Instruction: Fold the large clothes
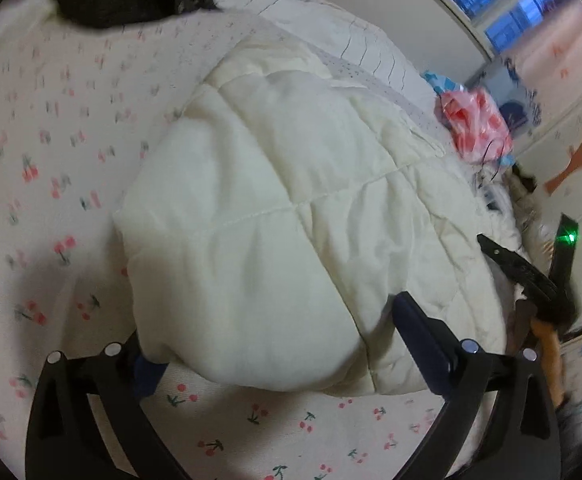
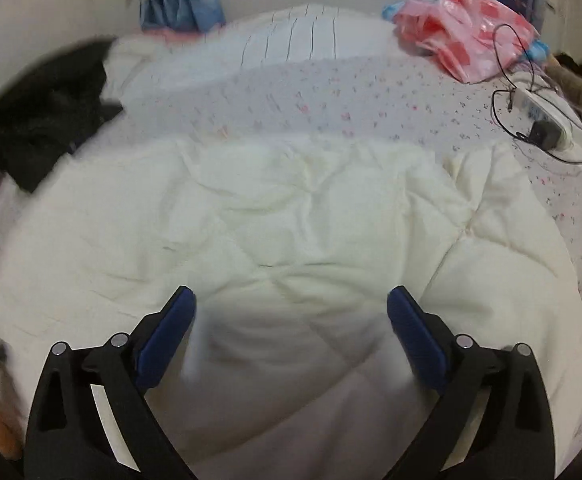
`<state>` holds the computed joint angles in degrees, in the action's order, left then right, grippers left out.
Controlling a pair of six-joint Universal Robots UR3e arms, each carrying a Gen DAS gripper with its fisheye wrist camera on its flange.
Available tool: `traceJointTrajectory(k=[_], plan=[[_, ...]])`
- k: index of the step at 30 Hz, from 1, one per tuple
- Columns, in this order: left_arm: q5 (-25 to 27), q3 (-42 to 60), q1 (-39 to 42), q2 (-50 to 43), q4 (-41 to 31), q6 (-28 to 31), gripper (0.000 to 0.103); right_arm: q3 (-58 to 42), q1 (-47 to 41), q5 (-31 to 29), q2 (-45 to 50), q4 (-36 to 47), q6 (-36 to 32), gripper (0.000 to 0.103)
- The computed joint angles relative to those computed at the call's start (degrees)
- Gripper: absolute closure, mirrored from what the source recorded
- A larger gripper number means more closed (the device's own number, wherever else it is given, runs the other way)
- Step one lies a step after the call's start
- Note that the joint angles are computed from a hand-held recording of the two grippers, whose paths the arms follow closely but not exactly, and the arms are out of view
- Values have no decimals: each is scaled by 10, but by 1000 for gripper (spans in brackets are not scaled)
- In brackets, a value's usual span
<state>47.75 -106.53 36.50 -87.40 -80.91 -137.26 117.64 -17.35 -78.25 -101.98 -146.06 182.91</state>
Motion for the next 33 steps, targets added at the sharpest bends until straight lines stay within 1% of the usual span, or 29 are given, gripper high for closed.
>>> traceJointTrajectory(k=[1, 2, 3, 5, 7, 9, 10, 11, 13, 14, 15, 16, 17, 18, 19, 20, 21, 22, 23, 24, 25, 26, 27, 28, 29, 30, 31, 32, 33], plan=[[-10, 11, 8, -22, -21, -1, 7, 2, -1, 19, -9, -19, 22, 9], [-16, 9, 15, -23, -30, 3, 7, -7, 5, 17, -7, -30, 30, 9], [-25, 21, 19, -36, -47, -2, 7, -23, 24, 1, 6, -46, 40, 9], [-44, 42, 19, -58, -65, -20, 7, -86, 69, -29, 72, -70, 50, 9], [-50, 65, 8, -79, -81, -32, 7, -156, 98, -58, 160, -39, 76, 8], [-60, 67, 3, -85, -65, -50, 7, -192, 113, -84, 232, -8, 65, 6], [-69, 60, 6, -85, -53, -54, 7, -188, 123, -101, 253, -36, 62, 6], [-72, 50, 7, -88, -28, -69, 7, -188, 126, -104, 254, -41, 64, 6], [-68, 47, 5, -96, -22, -63, 7, -200, 127, -103, 229, -1, 74, 6], [-68, 43, 3, -92, -19, -59, 7, -185, 123, -100, 204, 0, 76, 6], [-68, 43, -3, -89, -16, -54, 7, -148, 121, -95, 164, -19, 75, 6], [-71, 45, -8, -91, -15, -50, 7, -114, 131, -108, 126, -45, 67, 6], [-72, 46, -14, -94, -8, -55, 7, -91, 148, -138, 103, -58, 67, 6], [-73, 42, -21, -96, 8, -68, 7, -71, 165, -169, 95, -69, 72, 6], [-75, 37, -26, -98, 27, -81, 7, -59, 173, -177, 110, -53, 67, 6], [-74, 29, -30, -96, 49, -88, 7, -46, 178, -184, 133, -63, 47, 6], [-66, 13, -34, -86, 81, -95, 7, -20, 181, -191, 132, -103, 31, 6], [-54, -5, -37, -72, 116, -101, 7, -18, 178, -186, 124, -100, 32, 6], [-34, -39, -48, -45, 178, -111, 7, -37, 172, -174, 108, -56, 49, 6], [-25, -61, -54, -28, 214, -112, 7, -32, 165, -157, 82, -48, 67, 6], [-19, -74, -59, -18, 240, -115, 7, -18, 164, -152, 65, -66, 76, 6], [-13, -88, -64, -7, 264, -118, 7, -1, 166, -161, 45, -77, 81, 6], [-12, -93, -64, -4, 269, -115, 7, 0, 178, -176, 49, -62, 83, 6], [-14, -88, -64, -7, 261, -114, 7, -7, 187, -185, 64, -40, 68, 6], [-26, -68, -55, -21, 220, -111, 7, 0, 195, -201, 73, -50, 36, 6], [-36, -44, -51, -40, 184, -114, 7, 12, 192, -196, 61, -57, 16, 6], [-47, -27, -43, -55, 150, -113, 7, 20, 176, -180, 25, -36, 32, 6], [-57, -15, -36, -69, 128, -112, 7, 41, 158, -165, -13, -40, 50, 6], [-62, -3, -33, -82, 113, -113, 7, 74, 134, -160, -63, -62, 72, 6]])
